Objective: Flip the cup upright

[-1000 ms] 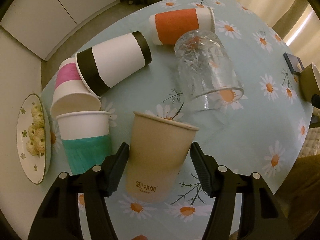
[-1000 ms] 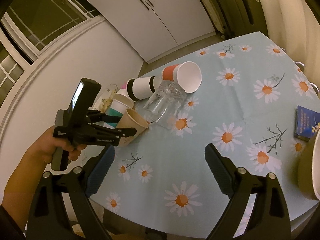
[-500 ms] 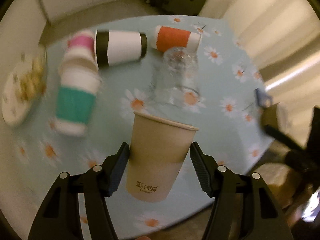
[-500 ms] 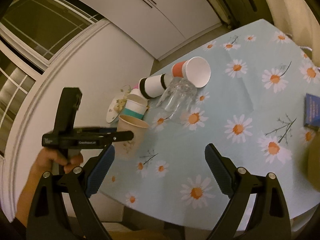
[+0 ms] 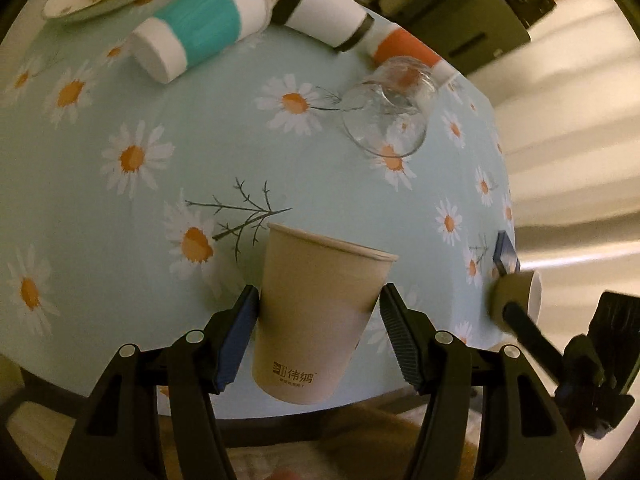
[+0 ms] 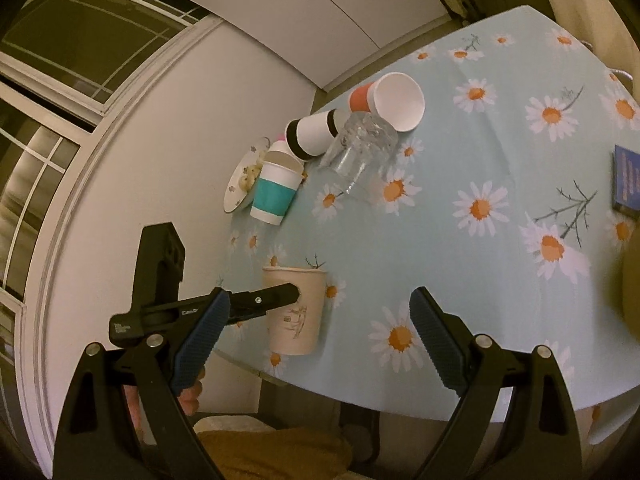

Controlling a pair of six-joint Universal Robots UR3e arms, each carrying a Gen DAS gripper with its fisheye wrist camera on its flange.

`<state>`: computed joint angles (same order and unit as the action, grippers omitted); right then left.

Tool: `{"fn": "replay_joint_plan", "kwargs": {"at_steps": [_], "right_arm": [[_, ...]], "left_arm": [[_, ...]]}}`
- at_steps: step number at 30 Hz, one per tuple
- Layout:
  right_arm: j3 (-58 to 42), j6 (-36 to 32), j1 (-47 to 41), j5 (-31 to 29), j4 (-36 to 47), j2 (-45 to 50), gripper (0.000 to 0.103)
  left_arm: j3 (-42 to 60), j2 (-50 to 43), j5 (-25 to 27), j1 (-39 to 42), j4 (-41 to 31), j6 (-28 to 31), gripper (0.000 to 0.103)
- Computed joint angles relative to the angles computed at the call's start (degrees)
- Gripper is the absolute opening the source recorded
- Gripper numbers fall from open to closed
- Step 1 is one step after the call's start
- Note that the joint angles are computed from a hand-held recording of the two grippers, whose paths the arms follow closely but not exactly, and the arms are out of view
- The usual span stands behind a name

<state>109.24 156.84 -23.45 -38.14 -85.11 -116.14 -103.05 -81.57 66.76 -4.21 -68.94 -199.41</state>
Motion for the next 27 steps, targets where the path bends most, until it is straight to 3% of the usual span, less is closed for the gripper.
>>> {"fn": "replay_joint_plan", "kwargs": {"at_steps": [6, 27], "right_arm": [[-0.4, 0.5, 1.8, -1.1, -0.3, 0.4, 0.091], [1.0, 3.0, 3.3, -1.5, -3.8, 1.6, 0.091]], "left_arm": [[-1.3, -0.3, 1.3, -1.5, 2.8, -1.9, 0.063], [3.0, -0.2, 2.7, -2.0, -2.6, 1.6, 0.063]]}}
